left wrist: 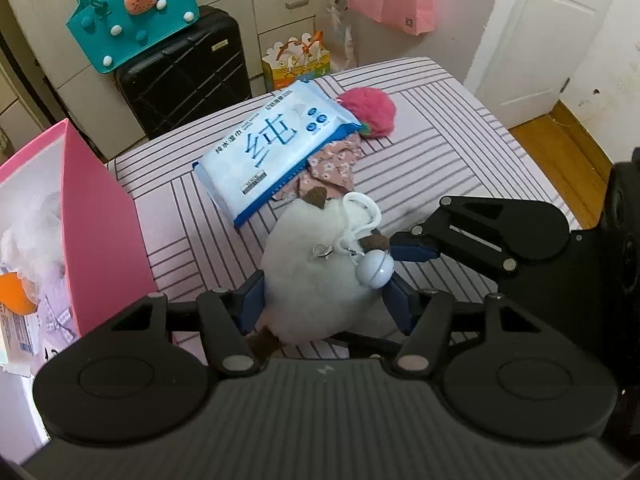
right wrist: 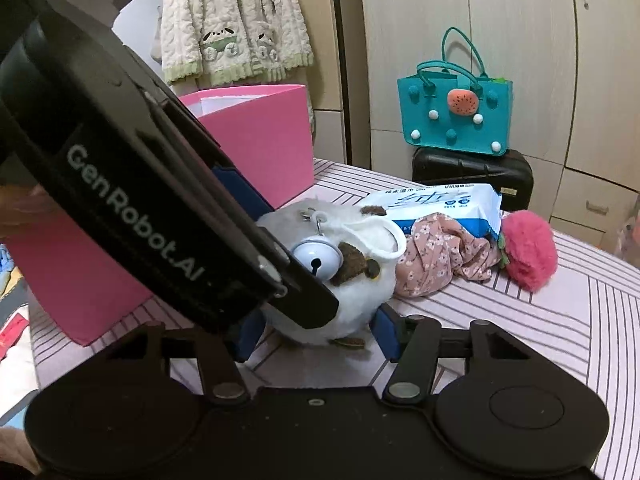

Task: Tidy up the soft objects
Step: 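Lift the white plush toy with the left tool and carry it over the box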

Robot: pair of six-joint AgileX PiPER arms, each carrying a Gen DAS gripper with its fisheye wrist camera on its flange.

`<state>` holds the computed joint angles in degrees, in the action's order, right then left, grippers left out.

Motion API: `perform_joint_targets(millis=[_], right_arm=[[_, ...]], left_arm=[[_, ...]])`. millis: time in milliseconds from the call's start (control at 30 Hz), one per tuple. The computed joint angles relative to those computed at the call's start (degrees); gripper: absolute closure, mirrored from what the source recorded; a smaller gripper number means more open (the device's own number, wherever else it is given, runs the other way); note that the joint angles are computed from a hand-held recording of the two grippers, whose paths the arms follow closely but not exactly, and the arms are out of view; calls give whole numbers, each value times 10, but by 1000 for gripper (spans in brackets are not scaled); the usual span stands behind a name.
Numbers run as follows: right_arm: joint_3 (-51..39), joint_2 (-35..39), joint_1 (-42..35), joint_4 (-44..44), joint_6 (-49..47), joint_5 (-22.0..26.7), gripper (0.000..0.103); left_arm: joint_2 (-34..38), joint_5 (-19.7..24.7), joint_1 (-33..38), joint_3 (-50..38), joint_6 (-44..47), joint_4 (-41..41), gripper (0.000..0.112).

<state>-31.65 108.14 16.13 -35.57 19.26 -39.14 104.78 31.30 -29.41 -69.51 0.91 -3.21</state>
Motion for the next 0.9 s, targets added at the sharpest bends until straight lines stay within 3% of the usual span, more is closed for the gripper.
perform_joint_targets(millis=[400, 567, 733, 900], right_arm=[[105, -105, 15, 11, -22, 7, 41], [149, -179, 49, 22, 6, 61, 41], [184, -248, 100, 74, -23, 115, 41], [198, -338, 115, -43, 112, 193, 40]], left_arm=[[-102, -30, -25, 114, 21, -55, 51], [-148, -35, -37, 167, 26, -94, 51], [-195, -40, -51, 214, 32, -125, 51], [-251, -23, -55, 251, 67, -174, 51]])
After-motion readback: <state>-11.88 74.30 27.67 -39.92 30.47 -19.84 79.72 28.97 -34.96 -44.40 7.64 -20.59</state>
